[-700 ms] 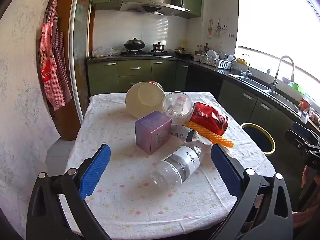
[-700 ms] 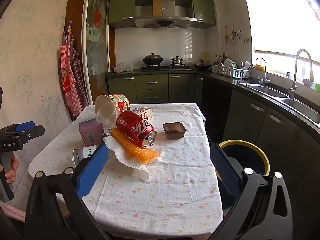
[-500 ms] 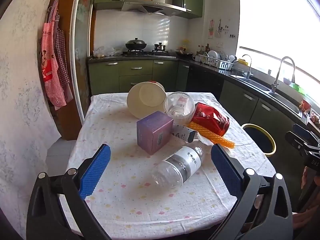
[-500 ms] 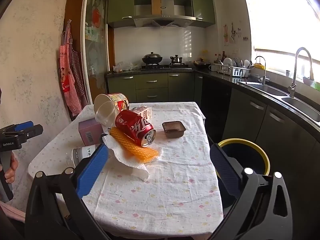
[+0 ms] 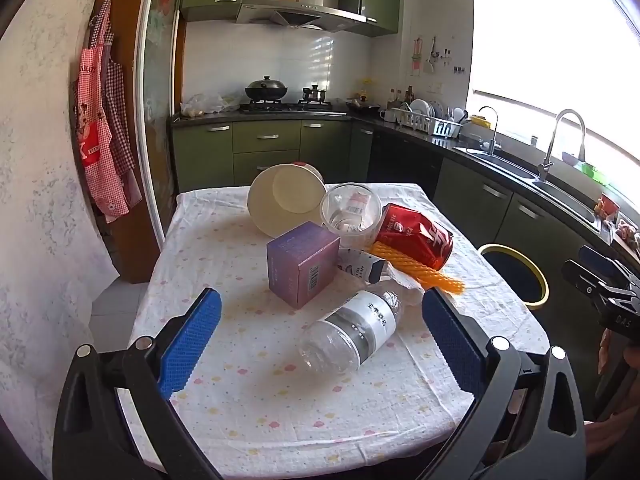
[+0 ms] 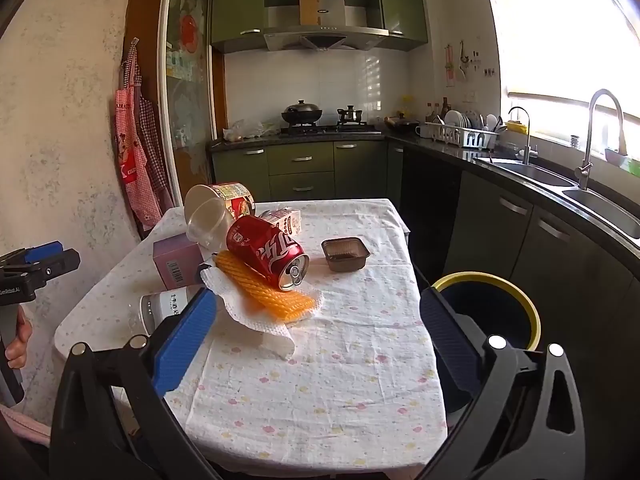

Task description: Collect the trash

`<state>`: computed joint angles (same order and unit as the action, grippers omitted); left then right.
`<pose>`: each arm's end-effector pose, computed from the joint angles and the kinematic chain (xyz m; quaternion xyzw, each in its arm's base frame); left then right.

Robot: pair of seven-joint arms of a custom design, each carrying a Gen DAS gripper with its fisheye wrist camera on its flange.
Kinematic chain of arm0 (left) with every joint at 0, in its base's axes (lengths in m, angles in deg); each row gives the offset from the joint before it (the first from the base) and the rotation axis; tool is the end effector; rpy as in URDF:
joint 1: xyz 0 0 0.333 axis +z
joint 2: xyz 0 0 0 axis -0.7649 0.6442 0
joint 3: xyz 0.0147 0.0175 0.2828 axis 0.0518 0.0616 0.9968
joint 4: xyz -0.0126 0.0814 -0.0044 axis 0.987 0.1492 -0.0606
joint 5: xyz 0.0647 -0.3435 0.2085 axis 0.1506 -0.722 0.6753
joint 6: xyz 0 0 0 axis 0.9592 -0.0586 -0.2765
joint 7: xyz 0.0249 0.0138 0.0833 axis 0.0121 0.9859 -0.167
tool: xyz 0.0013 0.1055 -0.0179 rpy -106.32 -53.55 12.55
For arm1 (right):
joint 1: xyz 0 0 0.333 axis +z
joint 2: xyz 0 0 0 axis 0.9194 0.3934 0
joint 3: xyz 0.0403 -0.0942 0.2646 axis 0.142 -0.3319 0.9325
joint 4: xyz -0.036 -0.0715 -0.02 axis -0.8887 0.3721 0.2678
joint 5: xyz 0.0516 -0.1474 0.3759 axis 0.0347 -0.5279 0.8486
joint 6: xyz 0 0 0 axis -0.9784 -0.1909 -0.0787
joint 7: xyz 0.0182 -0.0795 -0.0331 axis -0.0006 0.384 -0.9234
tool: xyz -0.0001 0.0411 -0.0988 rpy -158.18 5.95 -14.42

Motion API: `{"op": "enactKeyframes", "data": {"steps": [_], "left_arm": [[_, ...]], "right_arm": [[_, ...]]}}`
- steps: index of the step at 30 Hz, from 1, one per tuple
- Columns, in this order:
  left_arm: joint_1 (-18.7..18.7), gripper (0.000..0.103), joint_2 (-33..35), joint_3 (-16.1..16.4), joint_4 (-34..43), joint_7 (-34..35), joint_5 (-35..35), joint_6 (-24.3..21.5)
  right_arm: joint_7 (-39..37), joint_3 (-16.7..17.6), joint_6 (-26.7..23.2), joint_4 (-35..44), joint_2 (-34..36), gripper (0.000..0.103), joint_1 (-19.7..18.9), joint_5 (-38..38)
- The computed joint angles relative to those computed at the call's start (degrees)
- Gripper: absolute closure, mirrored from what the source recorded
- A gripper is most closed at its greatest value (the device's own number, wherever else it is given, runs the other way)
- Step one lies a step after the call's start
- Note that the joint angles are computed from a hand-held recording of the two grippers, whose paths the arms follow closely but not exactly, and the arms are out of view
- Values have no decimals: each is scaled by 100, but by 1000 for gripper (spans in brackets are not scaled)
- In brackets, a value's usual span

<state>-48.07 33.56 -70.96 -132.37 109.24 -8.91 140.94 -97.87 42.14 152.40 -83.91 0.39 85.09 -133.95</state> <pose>0.7433 -0.1580 0.3993 -0.4876 0.7178 -0.4329 0.2442 0.6510 0.2025 0.3769 -0.5359 0.6528 -0.3950 0.3613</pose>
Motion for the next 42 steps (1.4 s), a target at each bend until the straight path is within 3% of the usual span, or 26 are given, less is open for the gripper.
{"op": "enactKeyframes", "data": {"steps": [23,42], "left_arm": [[108,4,-48,-138,-91,210,-71,-8],[-4,4,-33,-3,-30,189,-65,-123]], "right_arm": [[3,-9,30,2,13,6,-12,32],[-3,-43,79,26,62,6,-20,77]]}}
